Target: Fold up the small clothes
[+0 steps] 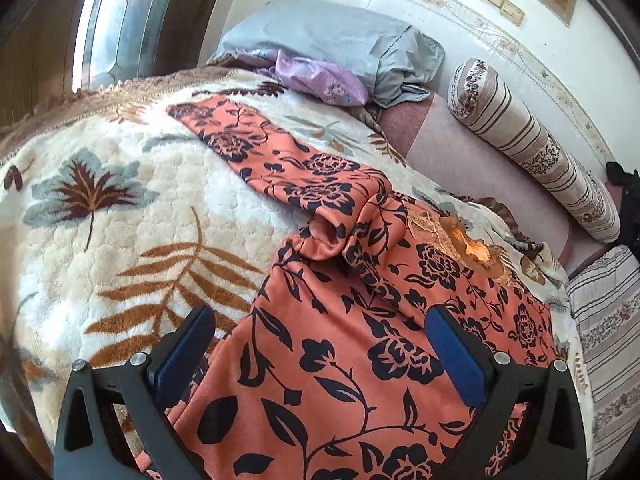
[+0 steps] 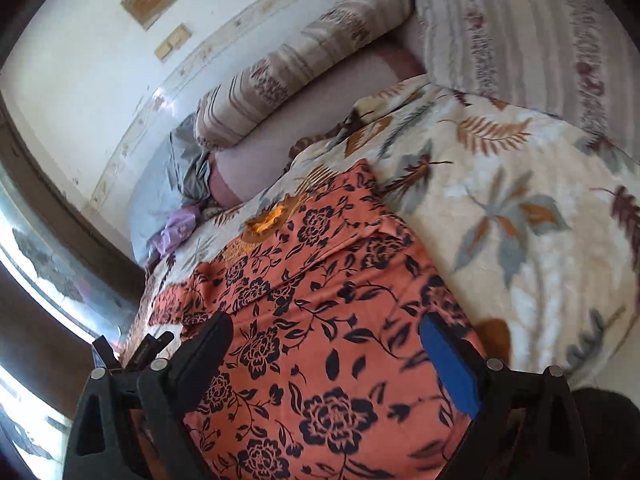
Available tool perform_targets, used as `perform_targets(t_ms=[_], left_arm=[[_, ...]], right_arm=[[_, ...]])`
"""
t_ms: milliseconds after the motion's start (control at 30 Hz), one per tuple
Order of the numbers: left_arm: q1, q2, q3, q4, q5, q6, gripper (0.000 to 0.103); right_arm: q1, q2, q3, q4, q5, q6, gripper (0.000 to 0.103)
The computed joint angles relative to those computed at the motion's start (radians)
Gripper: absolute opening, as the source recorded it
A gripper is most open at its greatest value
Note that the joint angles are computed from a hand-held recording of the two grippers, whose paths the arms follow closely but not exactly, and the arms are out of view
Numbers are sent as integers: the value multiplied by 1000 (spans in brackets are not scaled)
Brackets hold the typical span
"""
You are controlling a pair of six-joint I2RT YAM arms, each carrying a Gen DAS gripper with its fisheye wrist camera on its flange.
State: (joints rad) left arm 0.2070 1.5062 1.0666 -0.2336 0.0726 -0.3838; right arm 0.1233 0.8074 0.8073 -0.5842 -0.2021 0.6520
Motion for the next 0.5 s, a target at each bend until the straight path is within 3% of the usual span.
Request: perform_targets(t_ms=[133, 267, 500], left_arm=[[-57, -43, -33, 38, -72, 70, 103], [-97, -64, -64, 77, -144, 114, 103], [-110, -62, -67, 78, -169, 130, 103]], right_arm=[[-62, -93, -3, -120, -35, -31, 96], [-50, -98, 64, -139, -39, -43, 96], [129, -41, 180, -157, 87, -60, 96]])
